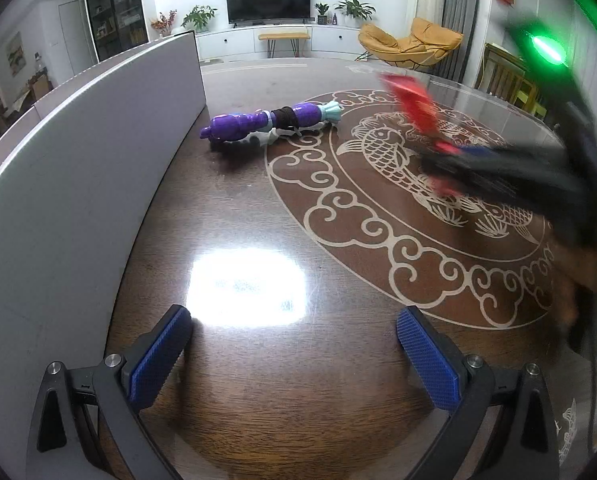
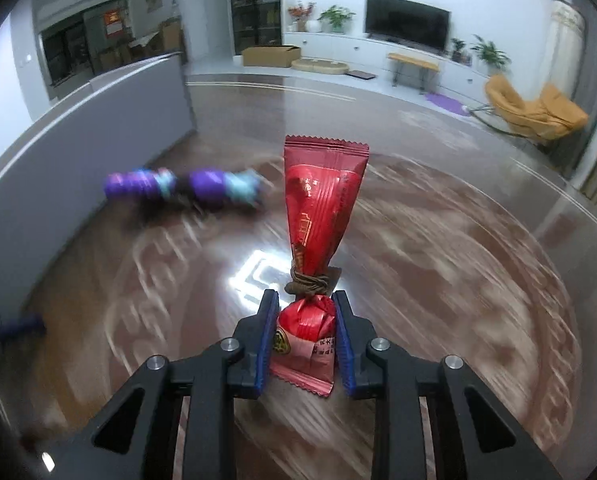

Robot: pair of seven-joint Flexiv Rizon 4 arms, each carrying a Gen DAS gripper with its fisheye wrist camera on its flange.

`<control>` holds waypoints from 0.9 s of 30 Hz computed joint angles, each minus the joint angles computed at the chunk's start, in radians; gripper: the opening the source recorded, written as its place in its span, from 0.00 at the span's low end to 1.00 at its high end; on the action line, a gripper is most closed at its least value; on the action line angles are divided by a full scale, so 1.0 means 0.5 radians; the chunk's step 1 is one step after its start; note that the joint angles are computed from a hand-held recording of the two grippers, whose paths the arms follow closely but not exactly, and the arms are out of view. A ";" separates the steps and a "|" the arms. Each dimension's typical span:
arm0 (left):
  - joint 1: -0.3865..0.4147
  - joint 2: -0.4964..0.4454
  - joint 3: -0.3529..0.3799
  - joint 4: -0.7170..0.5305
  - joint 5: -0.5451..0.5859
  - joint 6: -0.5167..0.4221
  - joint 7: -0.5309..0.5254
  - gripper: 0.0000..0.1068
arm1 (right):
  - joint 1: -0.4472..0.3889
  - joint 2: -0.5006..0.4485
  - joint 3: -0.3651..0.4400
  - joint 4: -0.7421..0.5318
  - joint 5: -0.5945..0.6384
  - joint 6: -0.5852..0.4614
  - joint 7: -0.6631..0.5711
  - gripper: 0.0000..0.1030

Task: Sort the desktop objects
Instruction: 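Grasp the red candy packet with the right tool and lift it, then lower the red candy packet onto the table and open the right tool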

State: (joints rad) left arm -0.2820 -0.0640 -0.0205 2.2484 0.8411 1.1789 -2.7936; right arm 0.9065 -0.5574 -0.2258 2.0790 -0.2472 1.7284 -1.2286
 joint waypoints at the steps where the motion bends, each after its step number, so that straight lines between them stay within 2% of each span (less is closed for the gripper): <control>1: 0.001 -0.001 -0.001 -0.001 -0.003 0.001 0.002 0.96 | 0.109 0.044 -0.149 0.125 0.036 0.061 -0.020 0.27; 3: 0.000 -0.001 0.000 -0.001 -0.002 0.001 0.001 0.96 | 0.270 0.128 -0.356 0.314 0.110 0.120 -0.082 0.27; 7: 0.000 -0.001 0.000 0.000 -0.002 0.002 0.001 0.96 | 0.419 0.254 -0.532 0.590 0.311 0.233 -0.208 0.30; 8: 0.000 -0.002 0.000 -0.001 -0.002 0.002 0.001 0.96 | 0.397 0.263 -0.510 0.613 0.348 0.270 -0.218 0.31; 10: -0.001 -0.002 -0.001 -0.002 0.000 -0.002 0.000 0.96 | 0.380 0.282 -0.495 0.654 0.446 0.302 -0.226 0.53; 13: 0.003 -0.003 0.002 -0.001 -0.002 0.003 0.006 0.96 | 0.244 0.307 -0.361 0.598 0.510 0.204 -0.212 0.71; 15: 0.002 -0.003 0.002 -0.001 0.000 0.003 0.003 0.96 | 0.130 0.320 -0.247 0.577 0.526 0.201 -0.216 0.74; 17: 0.001 -0.003 0.001 -0.001 0.001 0.003 0.002 0.96 | 0.164 0.340 -0.266 0.579 0.548 0.166 -0.219 0.82; 19: 0.003 -0.003 0.003 0.000 0.000 0.006 0.004 0.96 | 0.157 0.358 -0.260 0.577 0.533 0.148 -0.210 0.84; 27: 0.000 -0.006 0.004 -0.002 0.002 0.007 0.000 0.96 | 0.374 0.358 -0.489 0.613 0.490 0.111 -0.183 0.88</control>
